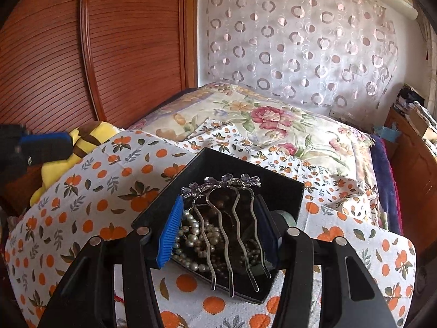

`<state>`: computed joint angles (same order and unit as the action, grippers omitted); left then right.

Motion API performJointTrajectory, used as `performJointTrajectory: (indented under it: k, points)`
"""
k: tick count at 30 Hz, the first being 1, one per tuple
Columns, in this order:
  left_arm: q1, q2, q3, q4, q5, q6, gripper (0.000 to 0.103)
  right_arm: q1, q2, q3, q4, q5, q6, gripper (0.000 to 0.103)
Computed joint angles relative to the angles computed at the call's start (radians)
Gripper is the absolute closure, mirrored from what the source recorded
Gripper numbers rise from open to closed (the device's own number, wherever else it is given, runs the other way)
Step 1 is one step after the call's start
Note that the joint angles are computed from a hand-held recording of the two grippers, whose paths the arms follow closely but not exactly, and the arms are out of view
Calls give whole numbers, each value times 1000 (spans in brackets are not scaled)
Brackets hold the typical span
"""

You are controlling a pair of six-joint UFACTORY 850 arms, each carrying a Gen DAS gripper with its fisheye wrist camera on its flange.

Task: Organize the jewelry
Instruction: 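Carry the hairpins and pearl necklace over the black box and open both grippers, then grasp the red string bracelet with the left gripper while the right grasps the green earring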

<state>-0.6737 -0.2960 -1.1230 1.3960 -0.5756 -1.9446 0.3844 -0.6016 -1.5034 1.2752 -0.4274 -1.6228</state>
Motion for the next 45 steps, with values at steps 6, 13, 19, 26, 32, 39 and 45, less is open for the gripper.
performJointTrajectory:
  k: [6,13,19,26,32,39,45]
  points:
    - [-17,-6,15,-5,10,-8,94,-10,23,26,47,-4,-37,40]
    - [-43,-12,31,7,27,-23,86,-43,110,141,186,-19,-187,40]
    - [-67,-37,40,-1,60,-20,75,-87,188,254,217,-42,-253,40]
    - [-87,-79,37,-42,105,14,65,-139,214,331,145,-54,-191,40]
    - [-93,-105,27,-89,125,55,52,-152,211,379,174,-31,-227,40]
    - [-91,-140,6,-170,110,132,24,-166,239,429,222,-48,-275,40]
    - [-95,-158,-6,-190,76,138,8,-182,290,498,246,-88,-307,40]
